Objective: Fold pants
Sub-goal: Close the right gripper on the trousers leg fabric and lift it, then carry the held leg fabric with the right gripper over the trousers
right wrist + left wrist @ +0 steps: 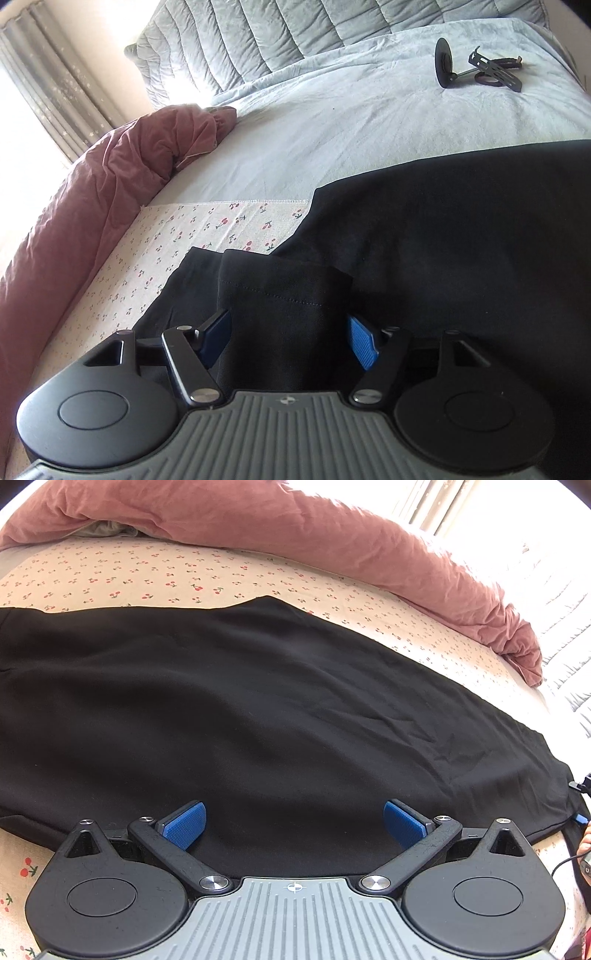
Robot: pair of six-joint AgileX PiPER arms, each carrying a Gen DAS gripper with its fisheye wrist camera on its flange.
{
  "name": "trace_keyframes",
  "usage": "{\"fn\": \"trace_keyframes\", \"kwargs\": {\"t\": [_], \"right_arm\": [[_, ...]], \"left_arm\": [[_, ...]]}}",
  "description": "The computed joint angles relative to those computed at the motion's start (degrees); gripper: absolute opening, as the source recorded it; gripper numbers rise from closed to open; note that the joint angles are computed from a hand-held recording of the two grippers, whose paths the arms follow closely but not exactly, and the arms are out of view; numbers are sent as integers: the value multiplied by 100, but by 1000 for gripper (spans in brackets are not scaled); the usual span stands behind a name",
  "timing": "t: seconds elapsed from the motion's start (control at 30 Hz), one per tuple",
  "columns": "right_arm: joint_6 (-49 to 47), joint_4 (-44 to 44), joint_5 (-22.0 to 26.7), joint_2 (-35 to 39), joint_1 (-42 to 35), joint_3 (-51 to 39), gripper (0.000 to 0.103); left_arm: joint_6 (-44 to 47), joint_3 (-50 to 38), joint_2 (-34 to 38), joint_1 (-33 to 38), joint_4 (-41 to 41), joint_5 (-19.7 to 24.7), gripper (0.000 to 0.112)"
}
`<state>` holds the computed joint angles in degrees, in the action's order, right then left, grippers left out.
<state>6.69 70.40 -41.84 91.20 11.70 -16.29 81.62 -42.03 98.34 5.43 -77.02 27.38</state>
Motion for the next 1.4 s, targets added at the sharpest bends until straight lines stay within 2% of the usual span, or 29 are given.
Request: {"fn": "trace_keyframes", "kwargs": {"t": [0.07, 0.13, 0.2, 0.3, 0.37, 0.43, 0.53, 0.67, 0.73, 0.83, 0.97, 1.07, 1.1, 1.17, 1.33, 1.37, 1.4], "right_arm": [[-622, 592, -115, 141, 210, -171, 48], [-572, 649, -125, 106, 241, -123, 18], [-137, 252, -57, 27, 122, -3, 10], [-99, 270, -173, 44, 252, -50, 1], [-204, 592, -504, 38, 523, -146, 0], [-395, 958, -1113, 18, 1073, -238, 0], [-1664, 1685, -1996, 257, 2000, -810, 0], [-2185, 1471, -2338, 630, 2575, -1265, 0], [-3068, 1521, -2487, 1032, 2968, -1715, 0], [-4257, 1336, -2180, 1368, 3489, -2247, 0], [-6397, 1342, -1091, 1926, 4087, -3118, 0], [-7850, 1887, -286, 2280, 4386, -3643, 0], [-8139, 1968, -277, 2374, 4494, -3725, 0], [-8551, 2150, -584, 2505, 4716, -3857, 0], [-8131, 2149, -657, 2270, 4715, -3614, 3], [-8035, 2166, -652, 2248, 4702, -3576, 10], [-7989, 2246, -693, 2276, 4704, -3606, 23]], "left_arm": [[21, 6, -5, -11, -20, -24, 103], [16, 11, -16, 9, -41, -17, 103], [-5, 19, -25, 16, -69, -37, 103], [-57, 25, -21, 2, -100, -80, 103], [-153, 10, -6, 2, -102, -74, 103], [-319, -36, 33, 45, -69, -16, 103], [-619, -157, 155, 205, 40, 209, 103], [-816, -258, 243, 403, 80, 485, 103], [-896, -304, 290, 463, 101, 568, 103], [-1007, -339, 314, 537, 143, 687, 103], [-1106, -408, 392, 660, 163, 851, 103], [-1138, -409, 388, 678, 166, 875, 103], [-1146, -402, 378, 671, 168, 870, 103], [-1146, -402, 378, 671, 168, 870, 103], [-1173, -400, 371, 677, 182, 897, 103], [-1177, -399, 369, 679, 186, 907, 103], [-1186, -402, 371, 678, 192, 913, 103]]}}
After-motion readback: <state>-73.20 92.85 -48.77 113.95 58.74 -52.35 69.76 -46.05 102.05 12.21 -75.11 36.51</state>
